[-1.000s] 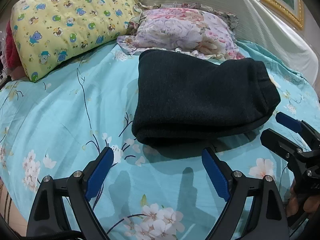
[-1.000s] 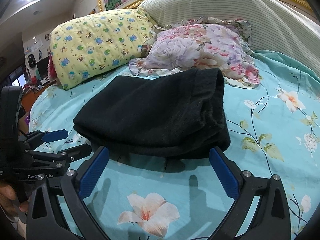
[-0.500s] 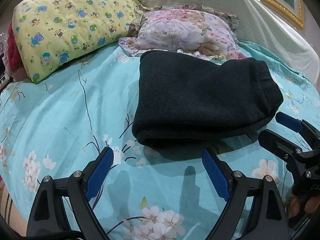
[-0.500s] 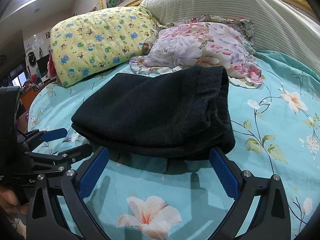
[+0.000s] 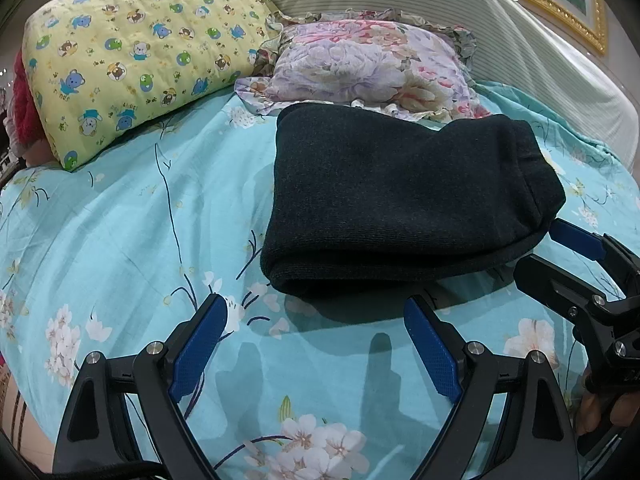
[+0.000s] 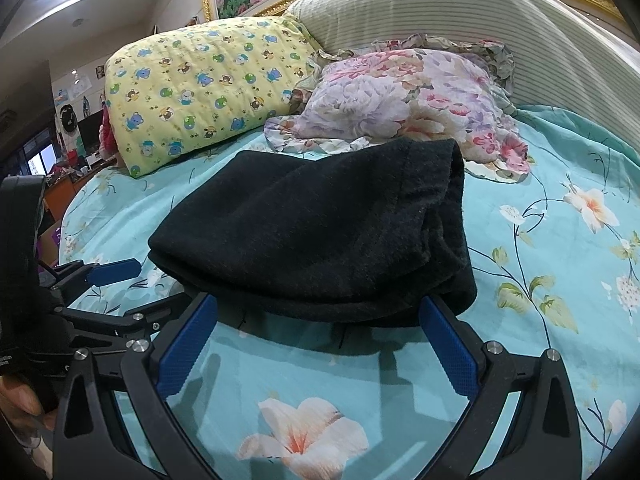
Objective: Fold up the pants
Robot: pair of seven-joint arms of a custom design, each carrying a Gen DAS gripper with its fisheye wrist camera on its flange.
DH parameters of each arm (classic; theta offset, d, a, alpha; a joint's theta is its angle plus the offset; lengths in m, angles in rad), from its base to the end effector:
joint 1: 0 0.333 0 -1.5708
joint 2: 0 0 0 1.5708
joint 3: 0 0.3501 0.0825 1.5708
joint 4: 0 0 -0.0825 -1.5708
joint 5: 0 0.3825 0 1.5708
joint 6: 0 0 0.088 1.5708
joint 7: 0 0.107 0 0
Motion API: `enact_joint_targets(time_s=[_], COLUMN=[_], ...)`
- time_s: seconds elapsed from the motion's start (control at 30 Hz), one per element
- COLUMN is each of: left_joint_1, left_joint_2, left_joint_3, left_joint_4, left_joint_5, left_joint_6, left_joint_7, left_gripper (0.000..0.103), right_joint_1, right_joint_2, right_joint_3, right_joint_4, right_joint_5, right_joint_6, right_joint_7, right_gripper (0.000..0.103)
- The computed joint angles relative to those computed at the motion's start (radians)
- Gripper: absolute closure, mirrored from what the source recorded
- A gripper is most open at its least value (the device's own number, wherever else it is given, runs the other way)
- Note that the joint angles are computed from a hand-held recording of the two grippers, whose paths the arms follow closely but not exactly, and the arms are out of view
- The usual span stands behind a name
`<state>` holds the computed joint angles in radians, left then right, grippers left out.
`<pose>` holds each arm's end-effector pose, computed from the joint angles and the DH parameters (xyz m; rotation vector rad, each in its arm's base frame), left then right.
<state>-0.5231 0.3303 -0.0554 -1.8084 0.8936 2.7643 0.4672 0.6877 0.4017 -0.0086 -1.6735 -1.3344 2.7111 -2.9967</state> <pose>0.5569 -0.3981 0.4536 -1.5816 1.9456 -0.8018 0.5294 0.4726 0.4527 -1.6105 1.5200 -0.7329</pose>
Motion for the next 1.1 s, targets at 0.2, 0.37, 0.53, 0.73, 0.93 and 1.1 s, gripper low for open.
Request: enact_joint_targets(time_s=[0.2, 0.37, 0.53, 0.73, 0.93, 1.1], left_joint_1=[-0.001, -0.002, -0.002, -0.004, -0.003, 0.005], left_joint_2=[0.0, -0.001, -0.002, -0.009, -0.022, -0.025], left_joint_3=[0.0, 0.001, 0.001, 0.001, 0.0, -0.008], left_joint_4=[-0.001, -0.001, -0.001, -0.006, -0.018, -0.018], left_joint_5=[0.001, 0.002, 0.005, 0.02, 0.051, 0.062], left_joint_6=[0.0, 0.002, 0.006, 0.004, 0.014, 0.015], left_joint_7=[-0.002, -0.002, -0.004, -0.016, -0.043, -0.052], left_gripper=[0.012, 0.012, 0.012, 0.012, 0.012, 0.012], right_joint_1=[0.001, 0.001, -0.001, 0.001, 0.004, 0.004], right_joint_2=[0.001, 0.0, 0.0, -0.001, -0.007, -0.014], right_joint_3=[-0.001, -0.002, -0.001, -0.001, -0.002, 0.003], right_joint_4=[0.002, 0.001, 0.002, 0.001, -0.002, -0.006], right_joint_5=[0.002, 0.0, 0.003, 0.001, -0.015, -0.039], right_joint_6=[0.0, 0.001, 0.001, -0.001, -0.006, -0.015], right_joint_7=[0.001, 0.001, -0.003, -0.001, 0.017, 0.038], right_gripper=[0.002, 0.002, 0.002, 0.002, 0.002, 0.002])
